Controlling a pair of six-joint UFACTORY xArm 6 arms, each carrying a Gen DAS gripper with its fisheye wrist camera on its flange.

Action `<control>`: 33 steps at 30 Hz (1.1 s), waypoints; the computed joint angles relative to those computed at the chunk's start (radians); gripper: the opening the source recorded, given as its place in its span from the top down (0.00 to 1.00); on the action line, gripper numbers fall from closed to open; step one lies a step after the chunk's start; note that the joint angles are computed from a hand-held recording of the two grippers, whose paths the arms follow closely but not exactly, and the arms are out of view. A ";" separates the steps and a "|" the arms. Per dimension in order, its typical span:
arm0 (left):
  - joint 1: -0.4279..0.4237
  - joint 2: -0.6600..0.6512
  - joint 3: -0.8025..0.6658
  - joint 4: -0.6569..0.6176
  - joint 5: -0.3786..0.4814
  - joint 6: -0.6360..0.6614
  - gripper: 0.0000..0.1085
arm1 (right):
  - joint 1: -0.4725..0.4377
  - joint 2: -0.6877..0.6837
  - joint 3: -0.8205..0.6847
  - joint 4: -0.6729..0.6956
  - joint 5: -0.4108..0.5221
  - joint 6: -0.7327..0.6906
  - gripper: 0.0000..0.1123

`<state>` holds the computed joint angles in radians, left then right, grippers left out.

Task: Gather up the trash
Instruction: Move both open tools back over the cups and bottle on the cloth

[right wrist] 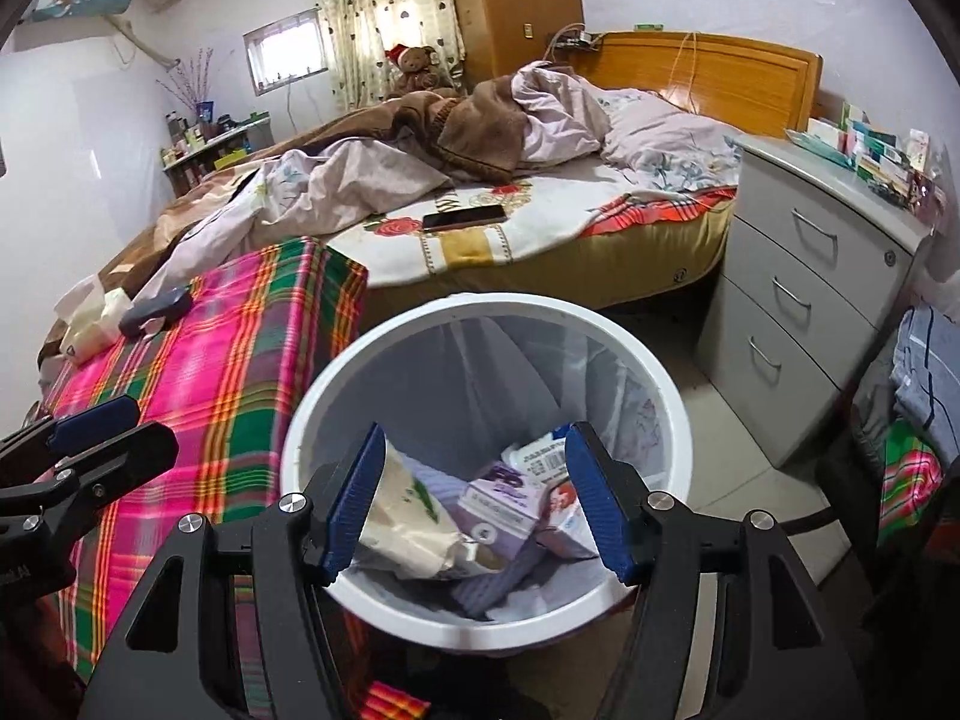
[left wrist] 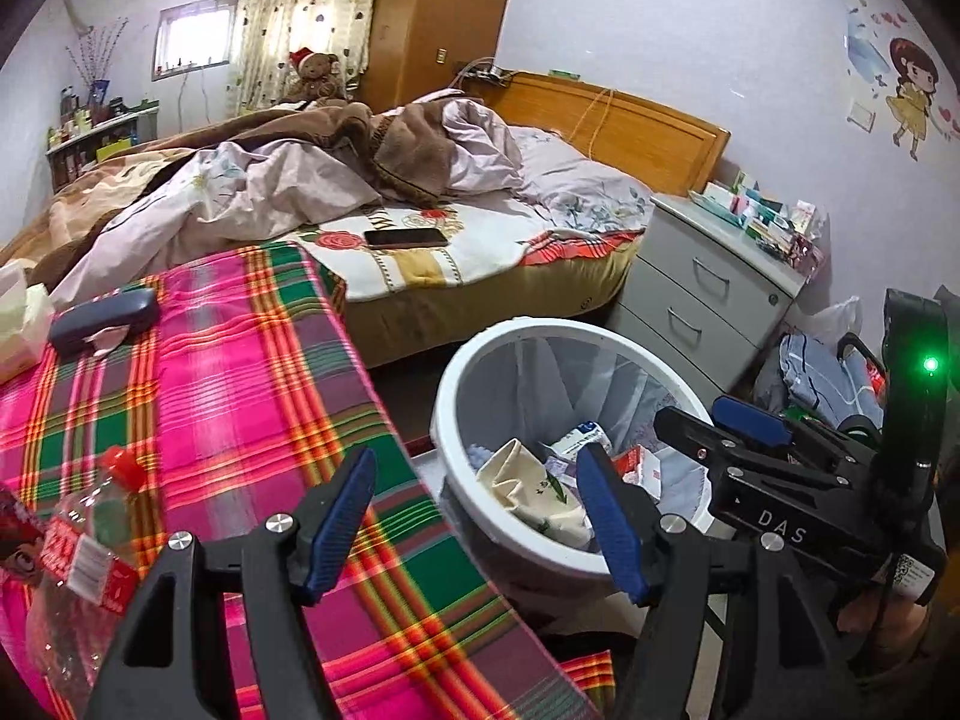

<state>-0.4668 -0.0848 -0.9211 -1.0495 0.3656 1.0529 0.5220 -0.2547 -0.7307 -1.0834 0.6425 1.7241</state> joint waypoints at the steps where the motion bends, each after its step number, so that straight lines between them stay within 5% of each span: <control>1: 0.007 -0.005 0.003 -0.004 0.004 0.005 0.35 | 0.006 0.005 -0.007 -0.003 0.001 0.000 0.43; 20: 0.171 -0.127 0.102 -0.131 -0.020 0.134 0.35 | 0.095 0.124 -0.140 -0.097 -0.030 0.085 0.43; 33: 0.375 -0.122 0.115 -0.202 -0.022 0.189 0.35 | 0.141 0.286 -0.297 -0.092 -0.109 0.050 0.43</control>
<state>-0.0913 -0.2072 -0.8061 -1.2513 0.3437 1.2415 0.6628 0.0316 -1.0279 -1.1756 0.5333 1.7744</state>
